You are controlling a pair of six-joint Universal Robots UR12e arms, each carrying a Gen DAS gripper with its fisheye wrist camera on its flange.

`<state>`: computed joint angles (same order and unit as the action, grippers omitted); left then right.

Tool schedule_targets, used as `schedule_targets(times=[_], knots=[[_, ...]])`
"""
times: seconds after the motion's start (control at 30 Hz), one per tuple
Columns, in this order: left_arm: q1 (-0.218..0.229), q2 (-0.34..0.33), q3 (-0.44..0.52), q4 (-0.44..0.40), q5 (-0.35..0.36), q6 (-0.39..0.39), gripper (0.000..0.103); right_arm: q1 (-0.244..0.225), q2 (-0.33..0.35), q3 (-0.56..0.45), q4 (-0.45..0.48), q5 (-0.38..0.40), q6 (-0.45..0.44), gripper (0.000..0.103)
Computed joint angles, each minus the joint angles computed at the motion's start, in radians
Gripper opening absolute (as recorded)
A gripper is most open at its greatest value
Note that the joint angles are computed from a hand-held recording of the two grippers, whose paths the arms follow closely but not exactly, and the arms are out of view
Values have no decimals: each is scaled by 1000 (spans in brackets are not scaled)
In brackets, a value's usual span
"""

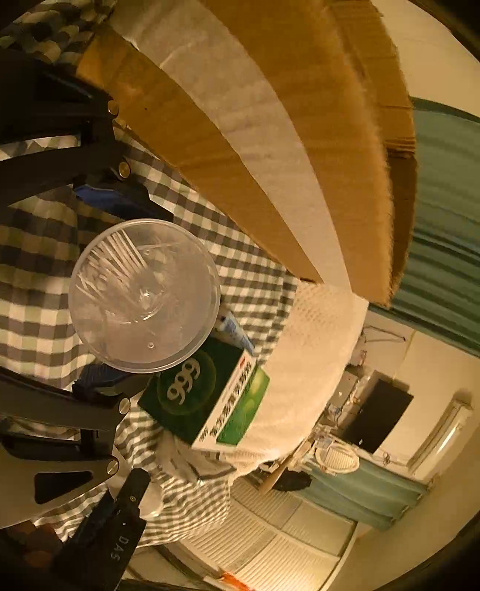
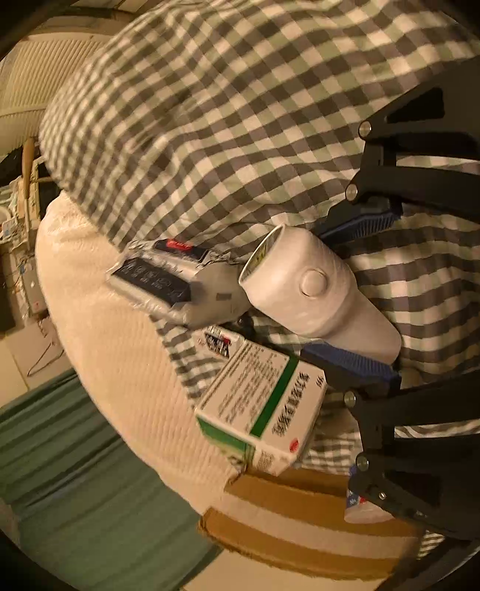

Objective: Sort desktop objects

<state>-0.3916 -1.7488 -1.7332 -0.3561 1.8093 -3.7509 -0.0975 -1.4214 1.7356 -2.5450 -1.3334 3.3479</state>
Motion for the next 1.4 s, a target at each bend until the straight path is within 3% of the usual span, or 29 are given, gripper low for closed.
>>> schedule_targets(times=[0.2,0.4,0.6,0.8,0.97,1.13,1.27,1.4], knots=[[-14,23,-16,61,13,92,66,-16,-52,34,-16,6,-43,47],[-13,52,-12,56,9,139,65,-47,-104,50,-26,43,-56,47],[-9,79,13,61,7,170,64,-46,-157,54,-38,82,-118,47],[27,118,37,138,0,205,62,-19,-174,22,-38,137,-175,47],[90,136,64,136,-40,243,39,23,-157,-24,-52,171,-216,47],[143,165,28,95,-141,212,40,72,-118,-70,-51,170,-254,47],[124,154,1,46,-208,245,41,89,-109,-65,-37,140,-270,47],[85,120,10,-7,-256,309,49,87,-103,-57,-18,69,-259,47]])
